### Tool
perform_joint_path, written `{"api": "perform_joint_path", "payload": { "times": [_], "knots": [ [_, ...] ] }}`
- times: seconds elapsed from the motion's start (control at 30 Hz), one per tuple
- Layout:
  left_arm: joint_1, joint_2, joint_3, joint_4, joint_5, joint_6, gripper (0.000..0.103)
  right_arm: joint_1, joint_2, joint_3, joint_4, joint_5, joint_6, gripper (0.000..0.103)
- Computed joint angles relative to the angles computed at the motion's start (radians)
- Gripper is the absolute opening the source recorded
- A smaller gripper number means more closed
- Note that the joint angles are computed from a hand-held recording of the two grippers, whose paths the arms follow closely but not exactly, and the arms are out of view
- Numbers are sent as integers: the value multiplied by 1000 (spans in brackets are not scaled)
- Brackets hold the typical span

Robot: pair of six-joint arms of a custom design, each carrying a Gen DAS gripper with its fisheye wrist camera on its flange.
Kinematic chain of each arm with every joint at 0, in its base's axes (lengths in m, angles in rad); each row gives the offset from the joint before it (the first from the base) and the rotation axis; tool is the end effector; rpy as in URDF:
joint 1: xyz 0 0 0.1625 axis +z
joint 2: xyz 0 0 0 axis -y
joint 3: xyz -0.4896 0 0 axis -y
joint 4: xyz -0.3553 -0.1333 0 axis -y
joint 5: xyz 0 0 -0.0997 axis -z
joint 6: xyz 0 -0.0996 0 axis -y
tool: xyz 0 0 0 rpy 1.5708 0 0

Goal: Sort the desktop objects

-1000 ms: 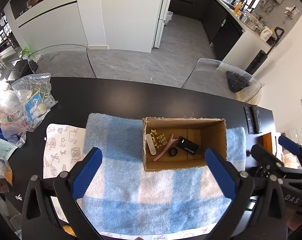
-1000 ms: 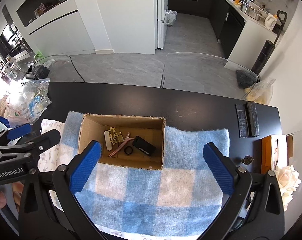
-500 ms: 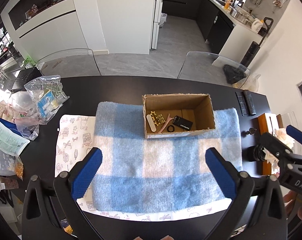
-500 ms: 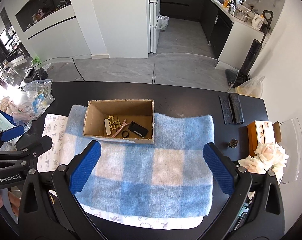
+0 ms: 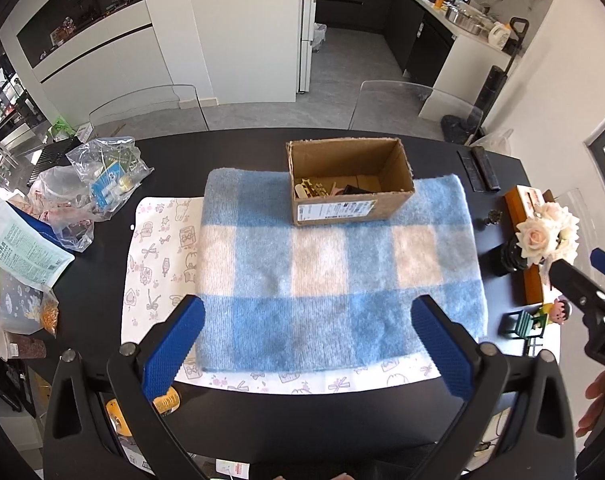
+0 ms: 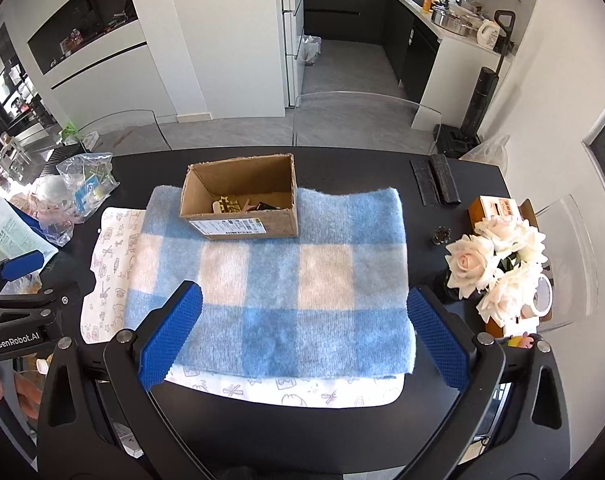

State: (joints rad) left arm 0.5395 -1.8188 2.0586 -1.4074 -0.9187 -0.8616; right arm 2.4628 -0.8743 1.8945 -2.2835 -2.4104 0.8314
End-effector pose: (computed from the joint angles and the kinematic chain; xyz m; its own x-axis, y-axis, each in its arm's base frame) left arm -0.1455 -0.3129 0.4408 -0.7317 0.1652 -0.6613 0.3591 0.9180 -0.1681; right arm 0.4846 -0.3149 0.1417 -0.7125 -0.0034 0.7017 -0.3197 0.8918 -0.3203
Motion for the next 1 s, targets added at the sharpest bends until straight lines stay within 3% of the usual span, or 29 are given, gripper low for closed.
{"api": "perform_joint_path", "payload": {
  "times": [0.2,0.43,0.7,1.0],
  "knots": [
    [-96,-54,12,121,-29,-115,103,35,-27,22,65,6,67,103],
    [-170,-97,20,208,-59,-224,103,61,-29,33,73,35,75,103],
    [-217,-114,-4,278,-78,-276,103,87,-30,26,106,54,101,103],
    [-283,-92,-76,374,-100,-319,103,117,-47,-15,206,72,185,103]
  ]
}}
